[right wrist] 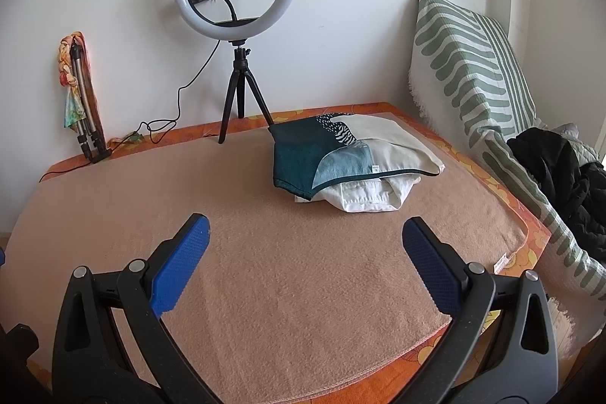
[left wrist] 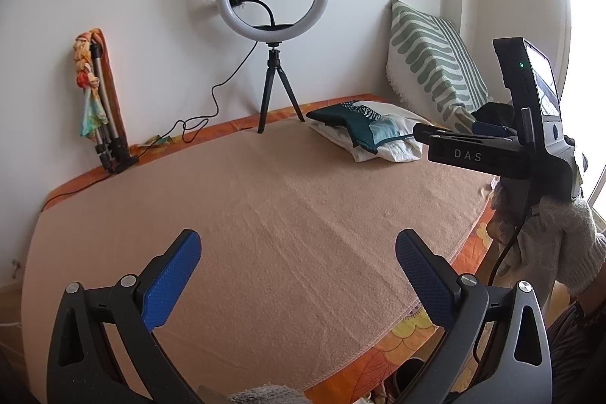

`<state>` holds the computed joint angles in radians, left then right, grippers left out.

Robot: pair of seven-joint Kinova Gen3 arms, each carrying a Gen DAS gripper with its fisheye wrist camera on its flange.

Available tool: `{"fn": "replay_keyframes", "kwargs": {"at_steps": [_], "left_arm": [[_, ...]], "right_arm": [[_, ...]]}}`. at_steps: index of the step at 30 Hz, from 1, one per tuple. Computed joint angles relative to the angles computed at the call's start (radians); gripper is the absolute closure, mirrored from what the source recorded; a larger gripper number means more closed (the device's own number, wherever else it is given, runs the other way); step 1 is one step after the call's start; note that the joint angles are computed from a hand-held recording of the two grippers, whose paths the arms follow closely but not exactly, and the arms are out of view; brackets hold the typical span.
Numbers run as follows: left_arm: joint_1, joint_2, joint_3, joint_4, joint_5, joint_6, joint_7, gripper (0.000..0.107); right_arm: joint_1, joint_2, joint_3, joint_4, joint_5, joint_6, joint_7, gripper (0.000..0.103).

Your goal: Fold small clothes

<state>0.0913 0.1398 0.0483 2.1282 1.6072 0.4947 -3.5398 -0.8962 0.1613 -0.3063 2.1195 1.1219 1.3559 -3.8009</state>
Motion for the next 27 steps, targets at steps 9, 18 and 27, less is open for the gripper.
{"fn": "replay_keyframes", "kwargs": {"at_steps": [9,18,27], "left_arm": [[0.001,-0.003,-0.002,0.003,0.009,0.001,-0.010,0.005],[0.006,-0.008,-0.012,0.020,0.070,0.013,-0.084,0.005],[0.011,-0.012,-0.019,0.025,0.076,0.014,-0.093,0.005]], "right_arm": [[0.000,-0.004,-0.003,-0.001,-0.001,0.002,0.001,0.000],[0.001,-0.005,-0.002,-0.001,-0.001,-0.001,0.001,0.000],[-0.002,-0.002,-0.002,-0.004,-0.002,0.003,-0.001,0.000]]}}
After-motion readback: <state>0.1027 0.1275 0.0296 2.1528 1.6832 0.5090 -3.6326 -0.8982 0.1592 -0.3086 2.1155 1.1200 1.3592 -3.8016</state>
